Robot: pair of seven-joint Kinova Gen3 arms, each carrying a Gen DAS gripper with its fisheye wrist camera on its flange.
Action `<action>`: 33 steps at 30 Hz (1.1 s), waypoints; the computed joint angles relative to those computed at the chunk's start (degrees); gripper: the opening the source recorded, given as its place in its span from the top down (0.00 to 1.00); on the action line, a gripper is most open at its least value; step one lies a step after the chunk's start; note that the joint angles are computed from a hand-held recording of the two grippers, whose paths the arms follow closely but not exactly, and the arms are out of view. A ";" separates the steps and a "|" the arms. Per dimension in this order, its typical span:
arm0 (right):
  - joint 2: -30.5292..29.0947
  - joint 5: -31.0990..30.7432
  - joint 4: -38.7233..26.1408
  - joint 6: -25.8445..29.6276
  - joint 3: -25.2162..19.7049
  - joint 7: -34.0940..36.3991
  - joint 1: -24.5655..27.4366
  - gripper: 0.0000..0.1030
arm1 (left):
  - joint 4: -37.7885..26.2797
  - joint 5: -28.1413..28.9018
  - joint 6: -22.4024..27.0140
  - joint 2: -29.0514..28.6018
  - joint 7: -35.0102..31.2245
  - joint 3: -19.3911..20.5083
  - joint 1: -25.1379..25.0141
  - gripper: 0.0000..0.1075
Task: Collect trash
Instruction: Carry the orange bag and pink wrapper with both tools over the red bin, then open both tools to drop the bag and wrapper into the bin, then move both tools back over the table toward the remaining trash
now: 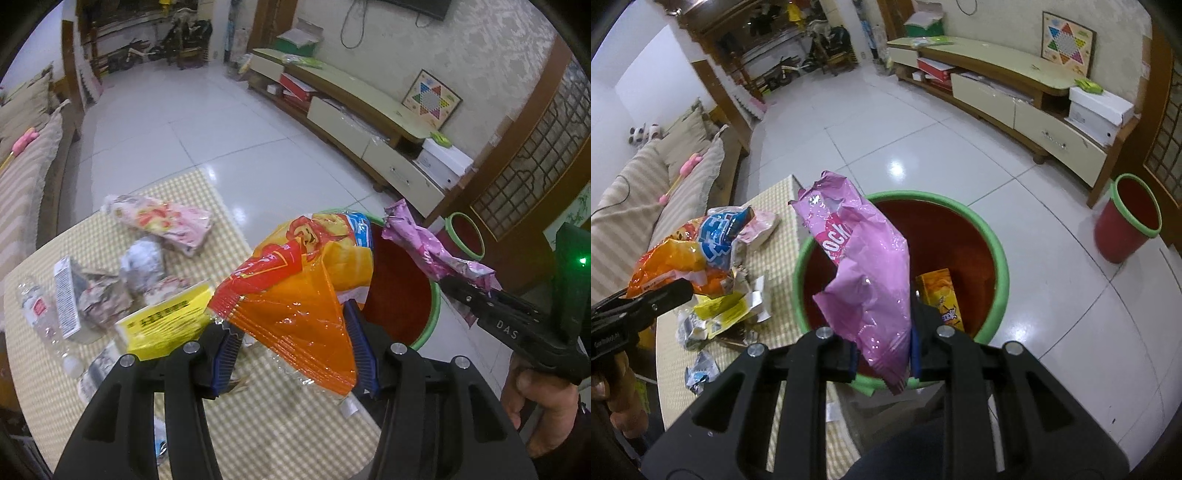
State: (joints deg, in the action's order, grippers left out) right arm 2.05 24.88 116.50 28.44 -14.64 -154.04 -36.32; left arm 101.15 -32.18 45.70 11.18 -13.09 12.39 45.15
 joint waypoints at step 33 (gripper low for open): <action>0.13 -1.66 0.87 -2.71 1.69 1.15 1.68 0.15 | -3.61 0.57 -2.06 3.40 -1.13 -4.47 2.39 0.13</action>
State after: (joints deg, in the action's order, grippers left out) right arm 2.18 23.22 117.37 25.72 -12.95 -152.90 -34.64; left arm 97.53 -31.61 43.64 14.59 -14.22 7.93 47.55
